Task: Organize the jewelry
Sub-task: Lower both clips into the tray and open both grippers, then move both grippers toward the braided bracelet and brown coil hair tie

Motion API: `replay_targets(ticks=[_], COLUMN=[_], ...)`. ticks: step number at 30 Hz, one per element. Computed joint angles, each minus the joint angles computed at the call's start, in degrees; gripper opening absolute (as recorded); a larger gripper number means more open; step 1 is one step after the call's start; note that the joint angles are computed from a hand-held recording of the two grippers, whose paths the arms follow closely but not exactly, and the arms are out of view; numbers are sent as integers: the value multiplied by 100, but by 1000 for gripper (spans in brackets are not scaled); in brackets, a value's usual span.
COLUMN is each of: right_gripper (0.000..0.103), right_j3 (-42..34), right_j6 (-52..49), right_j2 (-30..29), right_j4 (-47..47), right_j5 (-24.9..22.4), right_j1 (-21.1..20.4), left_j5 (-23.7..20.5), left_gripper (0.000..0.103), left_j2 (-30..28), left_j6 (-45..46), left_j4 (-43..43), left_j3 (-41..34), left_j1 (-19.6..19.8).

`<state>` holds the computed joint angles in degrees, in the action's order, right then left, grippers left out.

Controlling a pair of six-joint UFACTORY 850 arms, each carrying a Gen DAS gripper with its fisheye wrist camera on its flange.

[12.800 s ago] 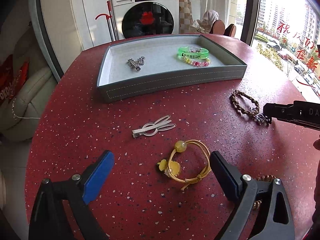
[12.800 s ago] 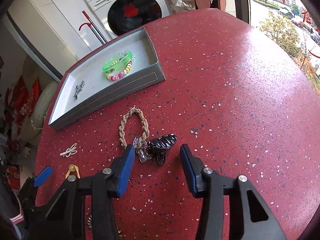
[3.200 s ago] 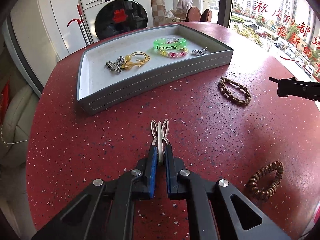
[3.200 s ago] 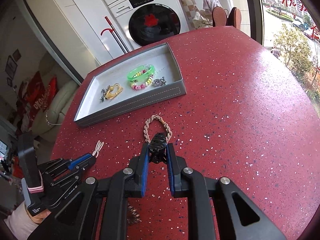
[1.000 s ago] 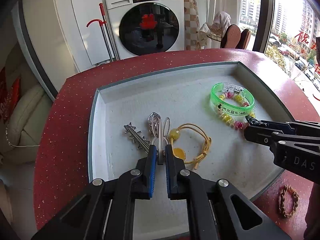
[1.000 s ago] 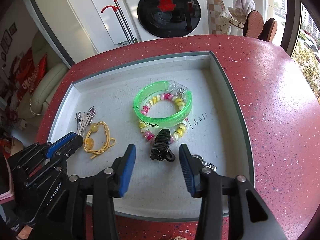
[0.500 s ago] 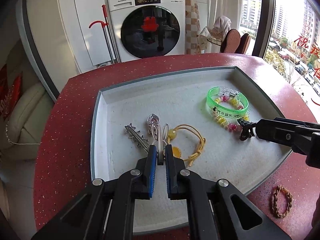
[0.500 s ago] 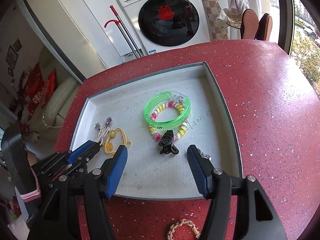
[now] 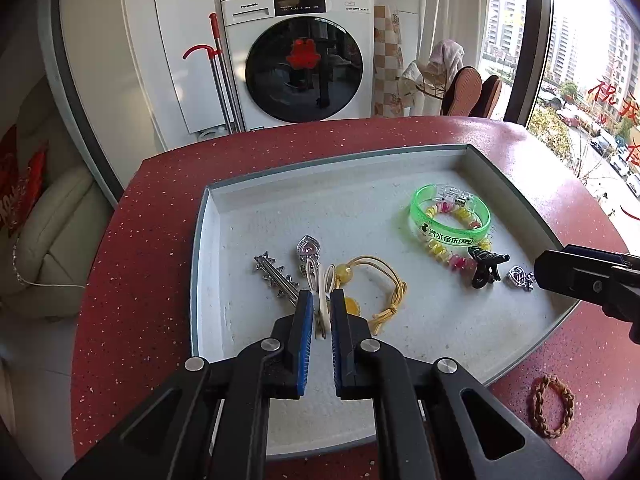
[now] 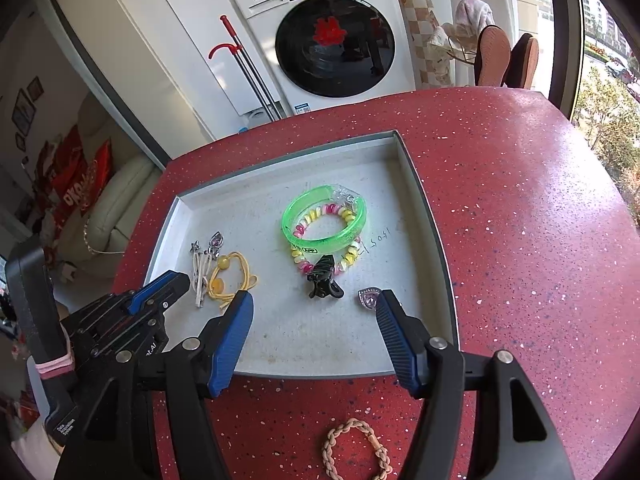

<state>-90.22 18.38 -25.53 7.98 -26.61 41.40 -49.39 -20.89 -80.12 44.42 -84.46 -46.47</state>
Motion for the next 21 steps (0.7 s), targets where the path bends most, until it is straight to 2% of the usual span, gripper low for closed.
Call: replay_targets(ticks=[3,6,8,9,10,11,15,16,18,21], right_gripper=[68,79,80,80,81,88,91,103,103,103], right_j3=[52,114,169,196,231,249,516,580,701,731], right_j6=[44,82,127,114,107,149,542,512,458,213], right_j2=[56,119,163,188,216,233,441,489,585,640], right_j4=[-65,-149,-208,-203,-199,-243,-595,-560,-483,-243], right_j5=[-8,18,67,82,107,116,491,576,694,553], right_j1=[-1,4,12,14,14,19,55,54,46,33], left_j5=[-54,-86,-95,-115,-147,-167,-250,-305,-399,-552], left_gripper=[26,27,87,103,103,103,103,103,103,103], left_j2=[20,50,78,120,168,186,277,296,337,408], left_j6=[-58,-118,-120,-284,-516,-534,-687,-728,-771,-820], left_j4=[36,37,-39,60,317,382,574,632,688,748], left_j3=[16,29,36,78,137,141,218,232,269,331], left_j1=[-4,-4,-2,-29,-85,-107,-181,-210,-260,-328])
